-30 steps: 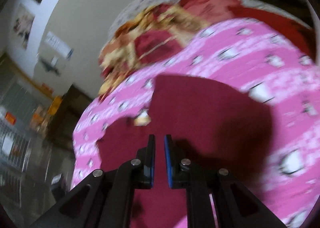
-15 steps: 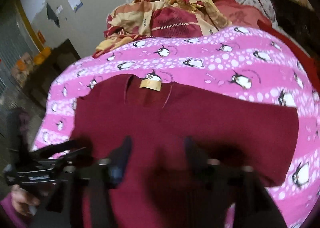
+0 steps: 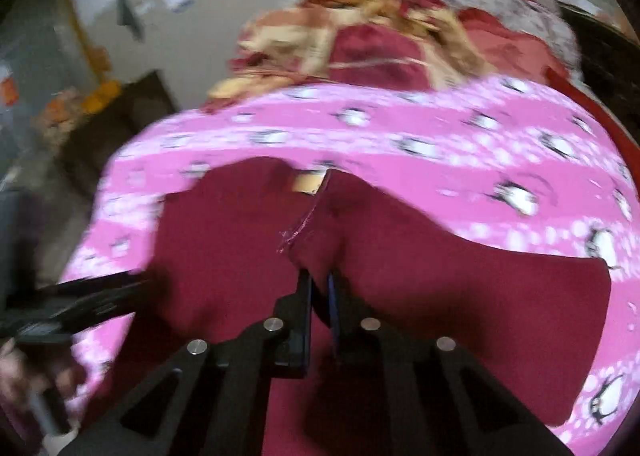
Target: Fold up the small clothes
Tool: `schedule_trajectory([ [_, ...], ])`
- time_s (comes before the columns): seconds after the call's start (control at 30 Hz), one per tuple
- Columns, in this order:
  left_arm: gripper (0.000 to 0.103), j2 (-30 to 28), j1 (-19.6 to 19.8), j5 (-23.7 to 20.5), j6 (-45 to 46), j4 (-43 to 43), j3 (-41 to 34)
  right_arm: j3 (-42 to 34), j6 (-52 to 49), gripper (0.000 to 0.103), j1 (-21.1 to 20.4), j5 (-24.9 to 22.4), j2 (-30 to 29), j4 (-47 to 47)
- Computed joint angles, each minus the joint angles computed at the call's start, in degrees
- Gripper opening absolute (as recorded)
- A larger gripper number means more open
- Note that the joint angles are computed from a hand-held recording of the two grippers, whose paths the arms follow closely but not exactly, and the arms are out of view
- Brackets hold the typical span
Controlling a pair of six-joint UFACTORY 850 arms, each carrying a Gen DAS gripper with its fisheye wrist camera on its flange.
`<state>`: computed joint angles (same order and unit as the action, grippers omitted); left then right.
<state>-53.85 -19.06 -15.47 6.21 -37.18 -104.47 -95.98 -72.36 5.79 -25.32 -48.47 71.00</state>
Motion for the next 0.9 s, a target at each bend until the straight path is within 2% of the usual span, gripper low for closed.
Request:
schedule_trajectory([
  [0.07,0.091,-0.5,0.5,-0.4,5.4,-8.2,-0.4,-0.8,1.8,0.016,0.8,-3.2,-1.2,-1.8],
  [0.1,0.091,-0.8,0.7,-0.6,7.2,-11.5,-0.7,-2.0,5.0,0.022,1.0,-5.3,-2.5,-4.7],
  [0.13,0.091,-1.1,0.7,-0.8,7.3,-12.4,-1.0,-2.4,6.7,0.033,1.0,-6.1,-3.0,-5.8],
  [0.17,0.091,-1.8,0.5,-1.5,5.4,-10.9,-2.1,-2.4,7.9,0.036,0.6,-7.0,-3.1,-5.6],
  [0.23,0.091,-3.0,0.1,-2.4,2.1,-6.8,-4.2,0.6,4.9,0.036,-1.1,-8.0,-1.4,0.9],
  [0.3,0.091,-4.5,-0.7,-3.2,-1.9,-1.3,-7.0,4.4,2.2,0.042,-3.1,-8.5,1.1,5.9],
  [0.37,0.091,-7.0,-1.7,-4.9,-5.5,3.7,-11.2,8.6,-0.8,0.055,-4.8,-8.2,3.9,10.4],
  [0.43,0.091,-9.5,-2.8,-7.0,-10.0,9.2,-15.4,11.9,-2.3,0.056,-6.7,-8.2,6.5,12.5],
  [0.57,0.089,-15.7,-4.7,-12.4,-13.8,14.4,-25.2,16.0,-4.4,0.059,-8.9,-8.7,9.6,15.7],
  [0.6,0.08,-16.9,-5.1,-13.4,-15.3,16.3,-27.2,16.9,-5.1,0.06,-9.3,-8.7,10.3,16.6],
  [0.63,0.059,-19.2,-5.5,-15.9,-17.1,18.8,-31.0,17.8,-5.8,0.062,-9.6,-8.8,11.0,17.5],
  [0.67,0.049,-21.8,-6.1,-19.0,-20.6,23.7,-35.5,18.2,-6.6,0.062,-9.8,-8.9,11.3,18.3],
  [0.7,0.033,-22.9,-6.4,-20.5,-23.1,27.3,-37.5,18.9,-7.7,0.063,-10.1,-8.9,11.8,19.3],
  [0.73,0.012,-22.7,-6.5,-20.1,-23.3,28.4,-37.1,19.4,-8.5,0.064,-10.3,-8.8,12.2,20.2],
  [0.77,0.004,-20.9,-6.2,-18.5,-22.1,27.2,-34.4,19.8,-9.2,0.065,-10.6,-8.5,12.6,20.8],
  [0.9,0.004,-12.0,-4.6,-9.4,-11.8,17.1,-21.6,20.6,-10.9,0.07,-11.3,-7.1,13.1,23.6],
])
